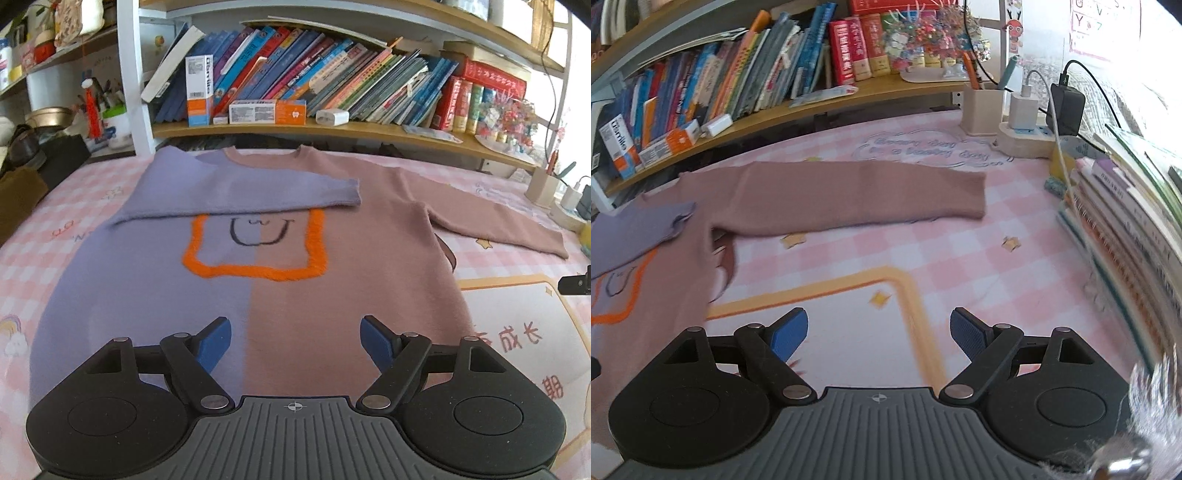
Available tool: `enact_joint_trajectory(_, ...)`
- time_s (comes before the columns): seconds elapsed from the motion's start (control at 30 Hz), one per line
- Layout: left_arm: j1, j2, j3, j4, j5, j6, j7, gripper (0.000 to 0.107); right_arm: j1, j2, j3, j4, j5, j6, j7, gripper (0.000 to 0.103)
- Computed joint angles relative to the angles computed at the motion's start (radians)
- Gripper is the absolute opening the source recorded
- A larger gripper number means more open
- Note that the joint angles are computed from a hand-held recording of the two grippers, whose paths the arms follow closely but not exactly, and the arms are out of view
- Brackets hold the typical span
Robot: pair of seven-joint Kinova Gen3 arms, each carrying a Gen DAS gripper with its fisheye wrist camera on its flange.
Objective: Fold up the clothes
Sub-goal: 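Open both grippers and move the right gripper toward the pink sleeve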
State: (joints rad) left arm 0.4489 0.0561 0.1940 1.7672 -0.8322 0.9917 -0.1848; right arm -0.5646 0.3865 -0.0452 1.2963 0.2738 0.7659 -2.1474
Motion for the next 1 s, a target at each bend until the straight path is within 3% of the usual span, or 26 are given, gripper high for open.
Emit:
enact_joint_trajectory(0.27, 0.081, 0.070, 0.009, -0.102, 0.035, 0.176, 0.039, 0.080, 0.134, 0.069, -0.025, -0.067, -0.107, -0.039, 0.203, 0.084)
enact_joint_trajectory(0.5, 0.145, 0.115, -0.008, -0.172, 0.035, 0.284, 0.070, 0.080, 0.194, 0.149, -0.033, -0.177, -0.205, -0.010, 0.315, 0.083)
enact_joint_trajectory(1.0, 0.193, 0.148, -0.028, -0.231, 0.048, 0.395, 0.105, 0.080, 0.232, 0.210, -0.029, -0.269, -0.298, 0.022, 0.374, 0.081)
